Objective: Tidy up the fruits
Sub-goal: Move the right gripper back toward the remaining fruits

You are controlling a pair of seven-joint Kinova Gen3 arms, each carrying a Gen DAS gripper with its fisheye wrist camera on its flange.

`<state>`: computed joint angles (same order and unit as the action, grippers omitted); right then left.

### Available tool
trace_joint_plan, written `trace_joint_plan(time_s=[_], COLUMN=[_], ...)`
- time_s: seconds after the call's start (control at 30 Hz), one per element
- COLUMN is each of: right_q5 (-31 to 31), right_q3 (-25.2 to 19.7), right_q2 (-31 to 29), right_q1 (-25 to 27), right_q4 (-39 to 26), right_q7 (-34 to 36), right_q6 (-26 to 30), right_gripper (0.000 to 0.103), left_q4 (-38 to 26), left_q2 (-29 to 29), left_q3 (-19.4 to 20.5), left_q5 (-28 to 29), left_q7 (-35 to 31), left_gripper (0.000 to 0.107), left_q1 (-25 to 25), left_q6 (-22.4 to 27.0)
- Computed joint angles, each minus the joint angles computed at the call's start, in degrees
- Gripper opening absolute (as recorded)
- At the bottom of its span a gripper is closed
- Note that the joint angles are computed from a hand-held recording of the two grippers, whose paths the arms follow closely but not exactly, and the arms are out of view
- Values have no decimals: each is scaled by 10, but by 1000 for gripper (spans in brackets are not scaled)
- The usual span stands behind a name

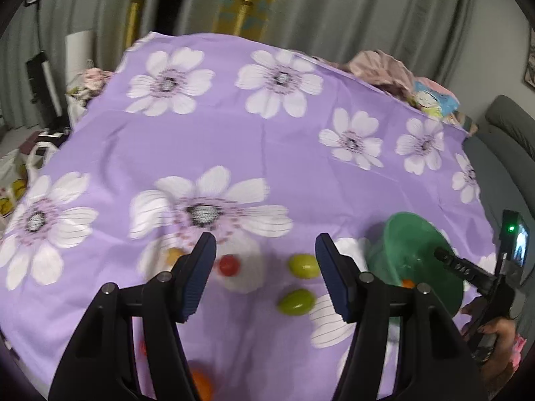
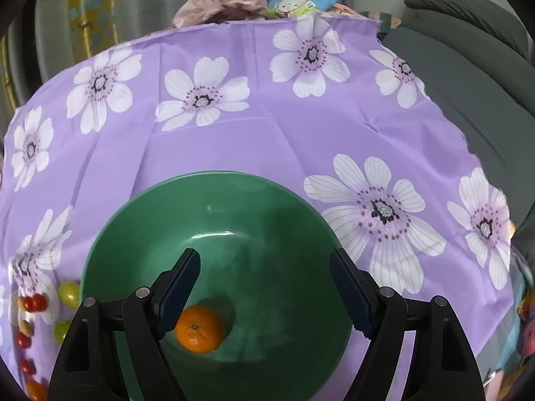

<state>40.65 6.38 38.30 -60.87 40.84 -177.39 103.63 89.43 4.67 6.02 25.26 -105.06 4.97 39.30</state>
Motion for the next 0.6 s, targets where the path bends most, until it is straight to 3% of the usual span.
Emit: trace_joint_plan(time_s=[0.1,0.17,0.27,0.43,0.53,0.6], right_q5=[12,46,73,37,-1,-9], right_q3=[24,0,-74,-207,-286,-339], right_q2=[-18,-29,-31,18,63,97], right_q1=[-28,-32,-5,65,100,112], right_q4=[29,47,27,-49,-99,-147], right_q7=[-8,-27,-18,96,165,212], right_q6=[-61,-107,-177,-289,-325,-315], right_gripper=[79,79,80,80,79,79], left_q4=[32,50,46,28,12,8], left_q2=[-19,-23,-9,14,32,40], left_q3=[-4,-28,-40,-38,-34,-30], left_q5=[47,61,46,4,3,23], left_q7=[-56,-63,-26,13,7,-14], left_gripper=[68,73,73,73,73,73], left_q1=[-37,-40,-52,-64,-76,-89], left_q6=[-1,-5,4,27,55,68])
